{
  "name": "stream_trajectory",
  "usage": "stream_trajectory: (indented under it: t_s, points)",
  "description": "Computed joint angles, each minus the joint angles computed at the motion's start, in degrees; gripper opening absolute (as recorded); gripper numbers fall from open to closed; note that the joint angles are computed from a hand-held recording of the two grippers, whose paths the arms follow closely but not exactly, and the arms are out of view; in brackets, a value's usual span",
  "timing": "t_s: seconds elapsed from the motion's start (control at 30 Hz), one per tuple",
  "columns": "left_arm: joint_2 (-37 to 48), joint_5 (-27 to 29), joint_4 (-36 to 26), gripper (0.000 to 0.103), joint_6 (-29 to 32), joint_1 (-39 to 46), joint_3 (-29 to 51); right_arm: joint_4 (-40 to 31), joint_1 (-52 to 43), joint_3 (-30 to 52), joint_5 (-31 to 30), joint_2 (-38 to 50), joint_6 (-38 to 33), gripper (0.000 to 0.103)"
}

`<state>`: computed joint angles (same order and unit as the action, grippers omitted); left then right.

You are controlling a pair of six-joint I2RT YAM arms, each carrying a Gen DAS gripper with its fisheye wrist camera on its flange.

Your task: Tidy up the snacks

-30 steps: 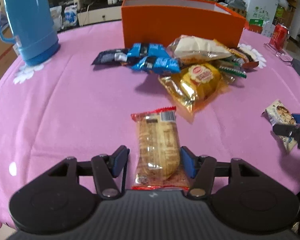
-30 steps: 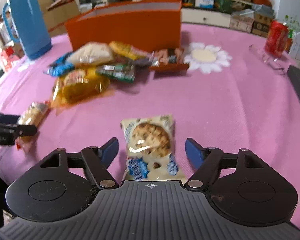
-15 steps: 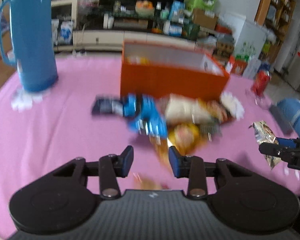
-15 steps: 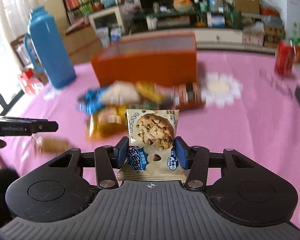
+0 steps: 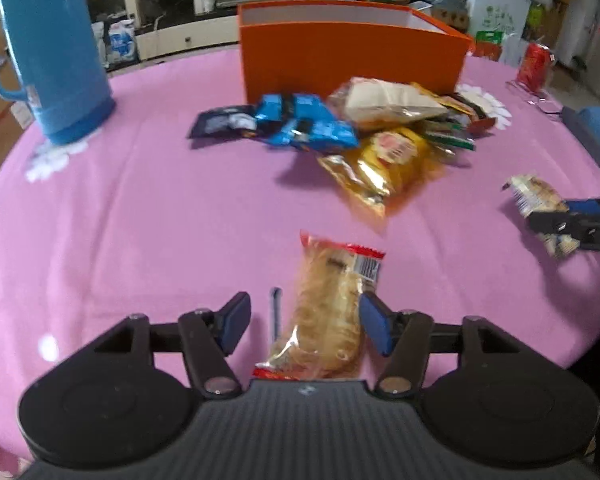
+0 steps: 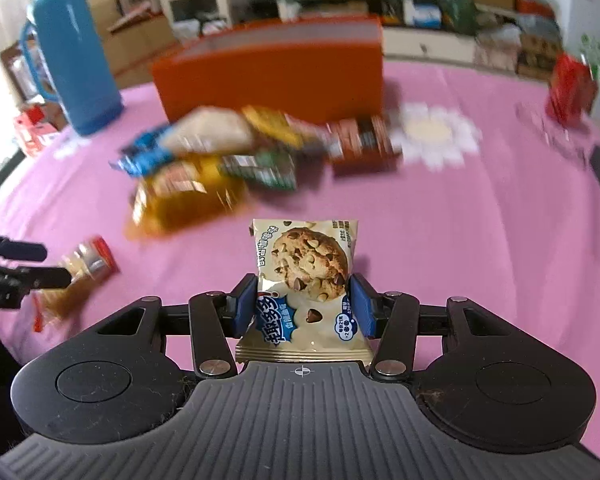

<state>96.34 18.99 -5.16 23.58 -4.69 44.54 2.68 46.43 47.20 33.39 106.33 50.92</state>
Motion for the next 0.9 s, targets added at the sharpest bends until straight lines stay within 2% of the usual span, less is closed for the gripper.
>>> stream_trajectory:
  t_s: [0.13,0.23,0.33,0.43,0.47,0.6,0.7,0.9]
  points:
    - [1.3,-1.8,1.1,0.063,-1.3,-1.4,-0.4,0.3,0.3,0.1,-0.1,2.4,1.2,0.041]
    - [0.6,-4.2,3.7,0.068,-2.0,-2.6,-2.3,0.2,0.6,0.4,0.6,2.8,0.8,0.041]
    - [0.7,-3.8,3.5,0.07,-2.7,-2.1,-2.3,1.7,0.7,-0.5,0.9,2.7,0.8,0.042]
    - [1.5,-4.8,4.8,0.079,-3.9,-2.4,-2.4,2.6,1.0,-0.7,1.9,3.3,0.4,0.043]
    - [1.8,-5.3,5.1,0.087,-4.4,-2.4,-2.3,2.8,1.3,-0.7,2.4,3.5,0.2,0.044]
    - [2.1,-5.8,7.1,0.089,-5.4,-2.5,-3.2,5.1,2.3,-0.8,4.3,5.1,-1.8,0.058]
    - [2.0,-5.8,7.5,0.09,-5.5,-2.4,-3.4,2.8,2.9,1.2,5.1,6.6,-2.8,0.078]
    - [1.9,-6.1,7.9,0.092,-5.8,-2.5,-3.8,2.4,3.3,0.8,5.7,6.6,-1.3,0.083]
